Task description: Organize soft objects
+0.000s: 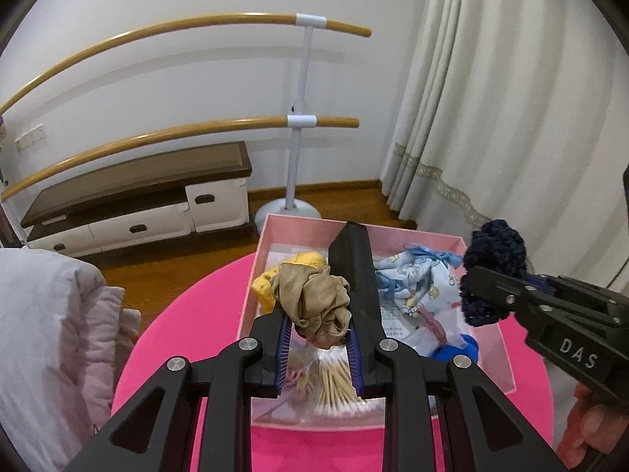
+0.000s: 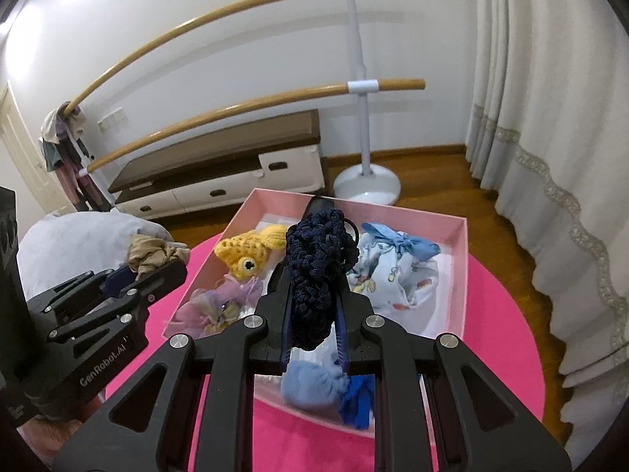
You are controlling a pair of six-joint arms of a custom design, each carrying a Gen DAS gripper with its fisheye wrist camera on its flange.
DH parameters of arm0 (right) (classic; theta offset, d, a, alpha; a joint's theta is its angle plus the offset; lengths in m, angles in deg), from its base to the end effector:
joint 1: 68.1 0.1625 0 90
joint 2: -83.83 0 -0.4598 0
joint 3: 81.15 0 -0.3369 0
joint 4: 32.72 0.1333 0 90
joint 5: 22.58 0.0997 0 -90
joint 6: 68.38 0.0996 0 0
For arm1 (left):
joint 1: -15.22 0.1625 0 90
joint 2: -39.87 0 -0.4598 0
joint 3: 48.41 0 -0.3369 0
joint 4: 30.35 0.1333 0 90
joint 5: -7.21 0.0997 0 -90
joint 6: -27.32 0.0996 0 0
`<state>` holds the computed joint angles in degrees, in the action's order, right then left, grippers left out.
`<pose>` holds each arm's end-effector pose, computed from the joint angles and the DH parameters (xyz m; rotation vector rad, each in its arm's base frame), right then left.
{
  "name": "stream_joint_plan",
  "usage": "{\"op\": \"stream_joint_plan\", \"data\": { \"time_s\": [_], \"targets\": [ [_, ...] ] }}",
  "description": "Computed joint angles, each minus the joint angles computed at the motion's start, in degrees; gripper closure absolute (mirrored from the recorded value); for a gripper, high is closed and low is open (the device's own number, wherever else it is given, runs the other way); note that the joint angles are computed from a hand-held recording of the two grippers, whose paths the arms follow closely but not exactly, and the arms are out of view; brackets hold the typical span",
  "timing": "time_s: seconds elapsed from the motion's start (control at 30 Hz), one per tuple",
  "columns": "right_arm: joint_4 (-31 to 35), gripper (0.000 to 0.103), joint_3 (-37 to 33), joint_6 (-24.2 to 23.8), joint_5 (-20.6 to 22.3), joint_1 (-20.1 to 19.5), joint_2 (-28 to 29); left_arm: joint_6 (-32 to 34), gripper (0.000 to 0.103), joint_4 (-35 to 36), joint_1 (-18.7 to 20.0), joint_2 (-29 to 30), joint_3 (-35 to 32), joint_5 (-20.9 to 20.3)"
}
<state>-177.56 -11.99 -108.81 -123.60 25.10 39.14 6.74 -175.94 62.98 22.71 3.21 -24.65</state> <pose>0.1570 -0.7614 0.3124 0.9474 -2.5590 0.6176 -0.3960 -0.7603 0.0944 0.1940 2.2575 -1.0117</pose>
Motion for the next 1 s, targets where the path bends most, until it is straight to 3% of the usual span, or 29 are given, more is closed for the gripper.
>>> {"op": "stream_joint_plan", "data": {
  "time_s": [0.13,0.3,0.43,0.53,0.6,0.67,0.7,0.77,1.0],
  "targets": [
    [1.81,0.085,-2.89,0.63,-0.47,-0.28,2.13,1.35,0.08,4.31,1.67,3.66,-8.33,-1.51],
    [4.13,0.084,-5.98,1.73,-0.78,-0.83,4.12,1.42,0.076,7.6,2.69,6.26,-13.33,-2.18],
    [5.19,0.075,-7.36,3.05,-0.69,-1.32,4.99,1.26,0.066,12.81,3.69,9.12,-19.77,-2.82],
    [5.16,0.056,-7.62,3.9,-0.26,-1.74,5.05,1.93,0.05,13.09,3.64,9.59,-20.34,-2.22],
    [4.45,0.038,-7.08,4.51,0.36,-1.98,4.65,2.46,0.037,12.03,3.41,9.53,-19.68,-1.46],
    [2.93,0.008,-5.86,5.24,1.61,-2.38,3.79,2.9,0.02,10.68,3.03,9.34,-18.7,-0.38],
    [2.26,0.002,-5.54,5.59,1.83,-2.44,3.56,3.18,0.015,9.86,2.86,9.14,-17.99,0.0],
    [0.09,0.0,-3.92,6.14,1.93,-2.4,2.62,4.28,0.002,6.92,2.35,8.47,-15.64,0.9],
    [-4.18,0.0,2.12,7.44,2.09,-2.29,-1.91,4.74,0.0,-2.7,-0.44,3.5,-1.86,4.41]
  ]
}}
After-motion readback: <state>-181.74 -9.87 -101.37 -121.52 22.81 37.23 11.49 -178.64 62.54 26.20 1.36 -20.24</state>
